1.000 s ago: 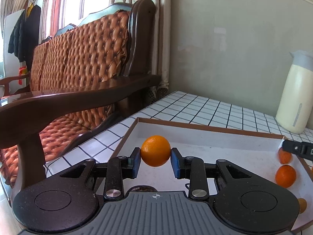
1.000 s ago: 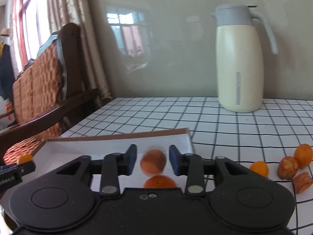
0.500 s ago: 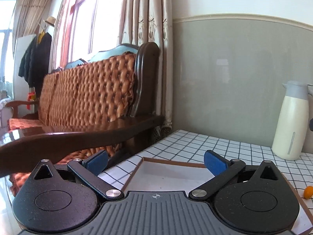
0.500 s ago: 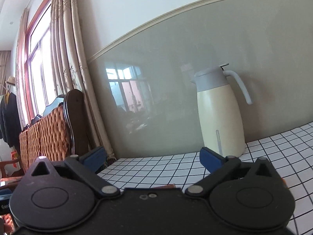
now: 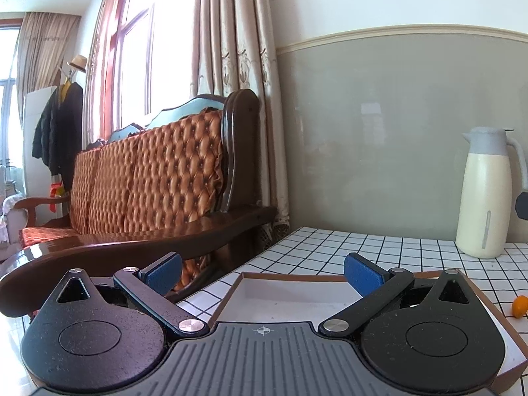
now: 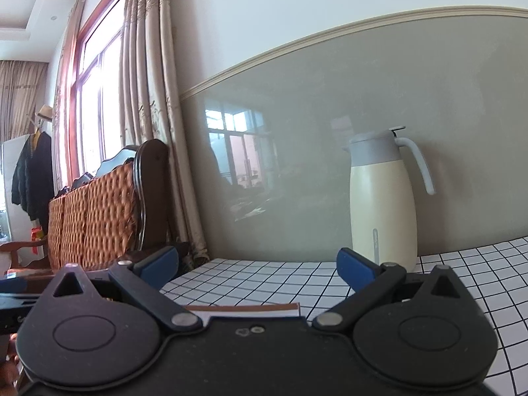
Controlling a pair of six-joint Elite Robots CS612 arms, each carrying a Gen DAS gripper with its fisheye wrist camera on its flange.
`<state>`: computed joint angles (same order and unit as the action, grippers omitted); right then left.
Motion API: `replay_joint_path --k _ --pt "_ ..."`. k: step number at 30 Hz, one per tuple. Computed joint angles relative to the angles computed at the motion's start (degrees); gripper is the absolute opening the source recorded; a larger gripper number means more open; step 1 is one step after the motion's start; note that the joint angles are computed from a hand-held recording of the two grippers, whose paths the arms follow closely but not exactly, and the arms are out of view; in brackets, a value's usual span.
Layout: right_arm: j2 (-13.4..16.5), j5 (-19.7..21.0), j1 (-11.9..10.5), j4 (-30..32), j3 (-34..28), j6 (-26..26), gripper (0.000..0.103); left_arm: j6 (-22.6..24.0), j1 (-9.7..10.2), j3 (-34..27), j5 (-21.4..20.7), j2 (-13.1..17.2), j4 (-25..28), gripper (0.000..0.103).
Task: Organize fruits
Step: 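Move both open grippers back toward the remaining fruit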
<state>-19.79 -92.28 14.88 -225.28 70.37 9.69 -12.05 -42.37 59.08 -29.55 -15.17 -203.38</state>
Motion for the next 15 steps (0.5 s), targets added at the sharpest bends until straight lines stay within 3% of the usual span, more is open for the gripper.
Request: replay_joint_path --k 7,15 --pt "-1.7 5.9 -0.9 3.7 3.3 2.5 0.097 -4.4 -0.21 1.3 -0.6 -1.0 3.9 0.103" --pt "-3.1 8.1 -1.7 4.9 6.2 5.3 0.097 -8.6 -0.46 1.3 -2.4 -1.5 8.5 0.103"
